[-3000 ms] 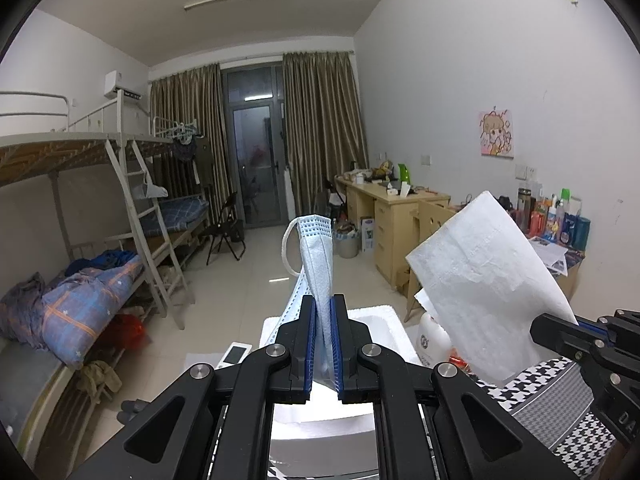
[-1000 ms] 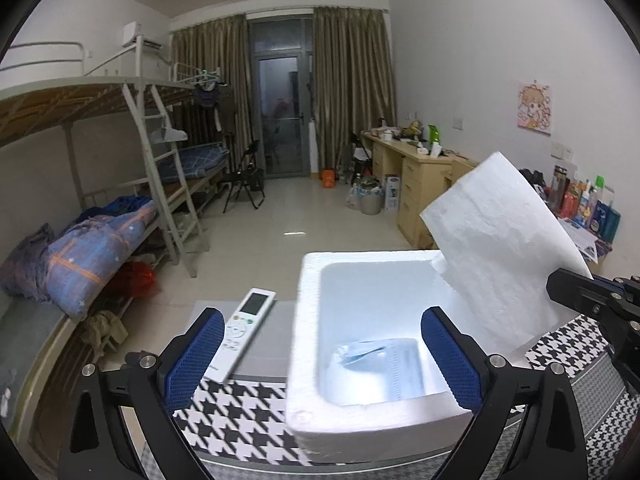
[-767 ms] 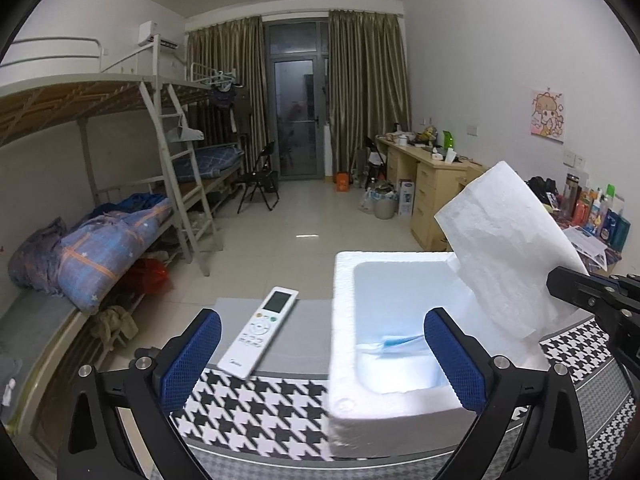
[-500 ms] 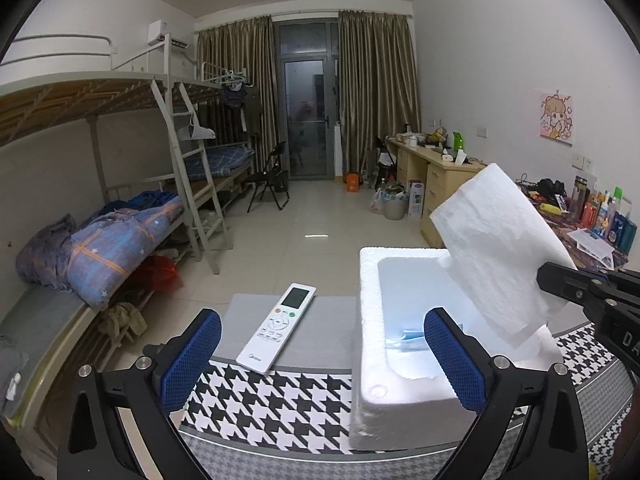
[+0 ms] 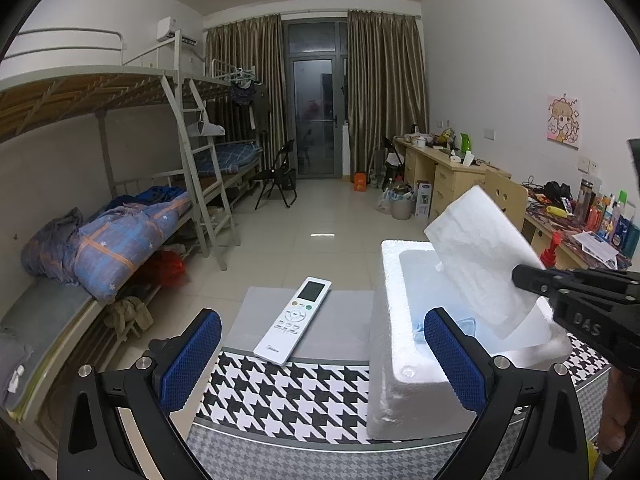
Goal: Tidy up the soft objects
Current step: 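Lower the white tissue into the foam box and open the right tool, then withdraw both open tools up and away from the foam box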
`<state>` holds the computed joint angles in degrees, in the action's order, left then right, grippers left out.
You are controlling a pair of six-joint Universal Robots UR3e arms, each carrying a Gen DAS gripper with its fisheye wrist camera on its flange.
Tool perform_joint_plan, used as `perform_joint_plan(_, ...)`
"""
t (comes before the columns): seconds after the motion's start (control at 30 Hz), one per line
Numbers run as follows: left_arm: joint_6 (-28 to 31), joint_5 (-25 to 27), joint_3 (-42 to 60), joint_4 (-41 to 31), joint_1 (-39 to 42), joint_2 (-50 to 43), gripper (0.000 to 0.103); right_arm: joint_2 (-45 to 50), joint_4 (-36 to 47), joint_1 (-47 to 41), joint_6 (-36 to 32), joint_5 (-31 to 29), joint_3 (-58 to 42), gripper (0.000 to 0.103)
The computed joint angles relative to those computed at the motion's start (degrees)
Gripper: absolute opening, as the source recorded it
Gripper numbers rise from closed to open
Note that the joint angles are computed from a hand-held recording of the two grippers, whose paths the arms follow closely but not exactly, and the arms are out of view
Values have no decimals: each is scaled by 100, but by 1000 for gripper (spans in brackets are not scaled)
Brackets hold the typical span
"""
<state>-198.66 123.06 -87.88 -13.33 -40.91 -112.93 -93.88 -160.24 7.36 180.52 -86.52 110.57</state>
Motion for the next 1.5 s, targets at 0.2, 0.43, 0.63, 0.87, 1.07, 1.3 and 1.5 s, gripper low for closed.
perform_joint_plan(0.2,16,-37,-179,103,74,94,102,277,238,-7,19,-31,-221,6)
perform_joint_plan(0.43,9,-69,-255,106,111,166,102,463,465,33,-24,-45,-381,25)
perform_joint_plan(0.63,5,-136,-353,109,186,232,102,404,15,174,-202,-245,-148,77)
perform_joint_plan(0.87,2,-153,-168,-93,116,183,102,84,-189,104,-257,-170,71,77)
perform_joint_plan(1.07,-14,0,-115,-118,-37,234,102,-422,-133,-29,-245,51,264,81)
perform_joint_plan(1.3,-52,83,-37,-257,-181,248,102,-926,-111,-136,-223,136,554,81)
perform_joint_plan(1.5,-92,217,-107,-227,-366,339,102,-1397,-151,-165,-200,134,871,87)
